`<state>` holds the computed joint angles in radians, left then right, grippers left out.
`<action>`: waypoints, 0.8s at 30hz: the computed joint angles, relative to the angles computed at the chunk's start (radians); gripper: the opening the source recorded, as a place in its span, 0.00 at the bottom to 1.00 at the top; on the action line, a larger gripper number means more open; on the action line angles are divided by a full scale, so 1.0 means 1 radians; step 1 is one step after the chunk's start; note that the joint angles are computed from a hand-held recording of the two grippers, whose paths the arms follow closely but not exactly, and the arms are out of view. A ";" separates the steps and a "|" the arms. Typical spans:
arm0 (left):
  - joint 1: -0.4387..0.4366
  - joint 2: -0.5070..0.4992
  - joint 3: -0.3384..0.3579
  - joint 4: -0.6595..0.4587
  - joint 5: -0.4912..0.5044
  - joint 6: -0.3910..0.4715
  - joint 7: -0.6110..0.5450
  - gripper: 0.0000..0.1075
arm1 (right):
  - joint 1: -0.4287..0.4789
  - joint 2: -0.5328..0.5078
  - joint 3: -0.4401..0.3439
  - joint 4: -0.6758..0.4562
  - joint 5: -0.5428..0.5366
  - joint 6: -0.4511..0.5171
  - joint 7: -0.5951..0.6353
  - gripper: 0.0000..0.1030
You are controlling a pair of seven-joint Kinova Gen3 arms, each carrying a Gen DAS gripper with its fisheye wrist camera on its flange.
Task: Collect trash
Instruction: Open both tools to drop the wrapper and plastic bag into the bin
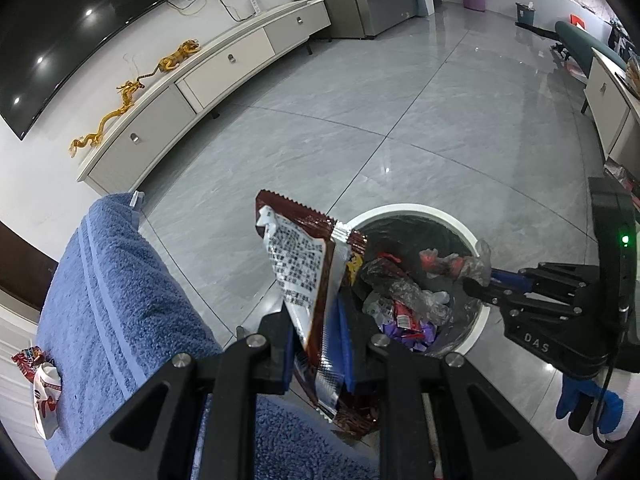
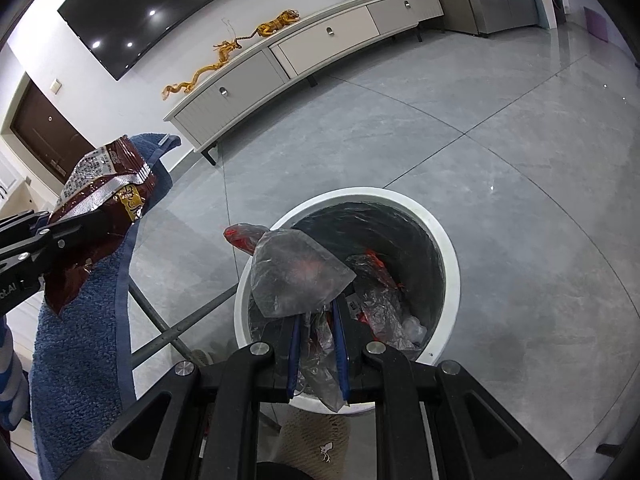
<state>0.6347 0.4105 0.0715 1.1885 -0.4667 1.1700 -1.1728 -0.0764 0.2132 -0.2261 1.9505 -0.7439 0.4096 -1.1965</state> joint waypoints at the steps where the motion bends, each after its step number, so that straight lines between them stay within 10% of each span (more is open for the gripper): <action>1: 0.002 0.002 0.000 -0.003 -0.002 0.000 0.000 0.17 | 0.000 0.002 0.000 -0.001 0.000 0.001 0.001 0.14; 24: -0.035 0.030 0.001 -0.031 0.057 -0.004 -0.035 0.17 | -0.008 0.044 0.000 -0.031 0.051 0.004 -0.047 0.14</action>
<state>0.5995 0.4406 0.0725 1.1571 -0.4096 1.1662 -1.2081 -0.0840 0.2572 -0.2257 1.9199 -0.6926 0.4137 -1.2435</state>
